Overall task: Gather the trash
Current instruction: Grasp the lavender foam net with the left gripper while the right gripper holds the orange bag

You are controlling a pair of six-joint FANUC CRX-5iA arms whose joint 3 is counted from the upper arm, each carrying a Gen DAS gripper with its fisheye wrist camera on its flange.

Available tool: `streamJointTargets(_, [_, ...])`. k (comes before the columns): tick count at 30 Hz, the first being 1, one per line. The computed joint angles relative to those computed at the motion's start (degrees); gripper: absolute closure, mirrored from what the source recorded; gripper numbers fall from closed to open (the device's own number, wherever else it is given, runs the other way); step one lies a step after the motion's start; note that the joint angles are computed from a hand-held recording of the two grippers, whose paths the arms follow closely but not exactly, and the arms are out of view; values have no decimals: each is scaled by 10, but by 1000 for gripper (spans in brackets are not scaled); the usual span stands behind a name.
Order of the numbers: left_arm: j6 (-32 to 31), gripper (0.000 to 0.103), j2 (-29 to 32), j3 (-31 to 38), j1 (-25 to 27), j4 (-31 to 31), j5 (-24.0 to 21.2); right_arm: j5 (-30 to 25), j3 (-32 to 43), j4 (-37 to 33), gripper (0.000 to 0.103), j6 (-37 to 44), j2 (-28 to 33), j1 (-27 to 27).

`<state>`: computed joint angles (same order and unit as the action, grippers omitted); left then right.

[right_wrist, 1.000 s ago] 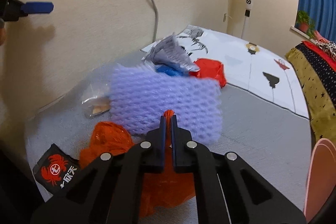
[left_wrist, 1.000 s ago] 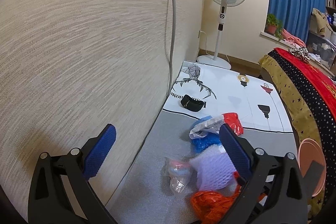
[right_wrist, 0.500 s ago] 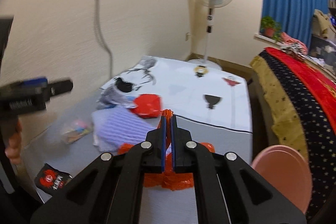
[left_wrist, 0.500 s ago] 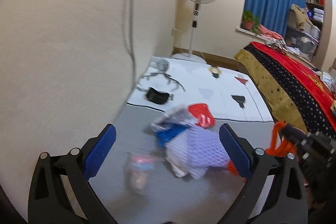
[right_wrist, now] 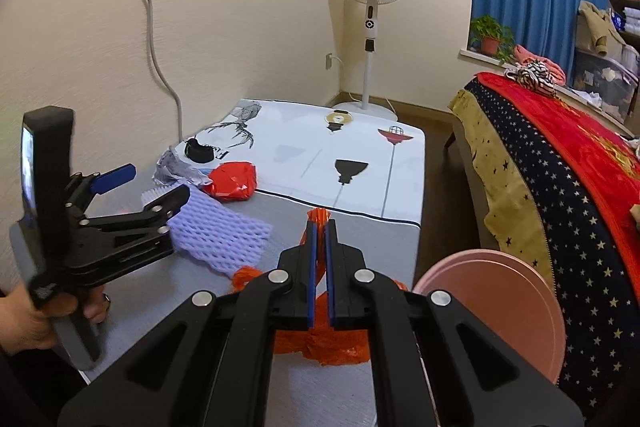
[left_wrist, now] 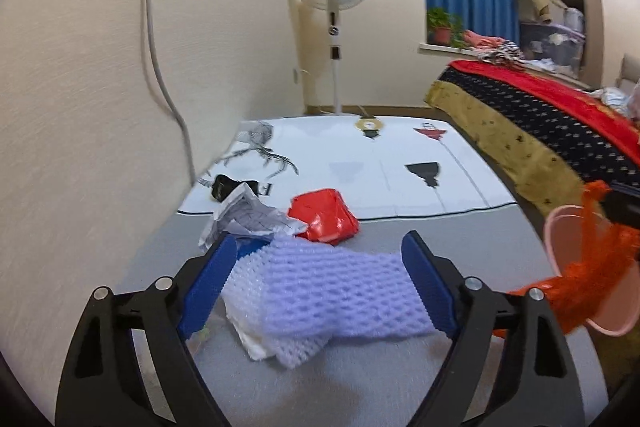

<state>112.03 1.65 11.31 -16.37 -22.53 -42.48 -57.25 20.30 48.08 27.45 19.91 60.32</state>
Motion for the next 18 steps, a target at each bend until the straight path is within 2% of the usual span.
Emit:
streamJointTargets(5, [42, 21, 23, 18, -10, -23, -12, 1, -23, -4, 99, -4, -16, -4])
streamJointTargets(10, [49, 21, 54, 40, -14, -23, -50, 1, -28, -14, 99, -3, -20, -6])
streamJointTargets(13, [56, 26, 68, 60, -19, -33, -76, 4, -28, -20, 99, 0, -20, -6])
streamJointTargets(16, [40, 61, 80, 71, -12, -12, -94, -2, -22, -23, 99, 8, -13, -5])
streamJointTargets(18, [16, 101, 81, 64, 3, 27, -86, -8, -15, -25, 99, 11, -7, -5])
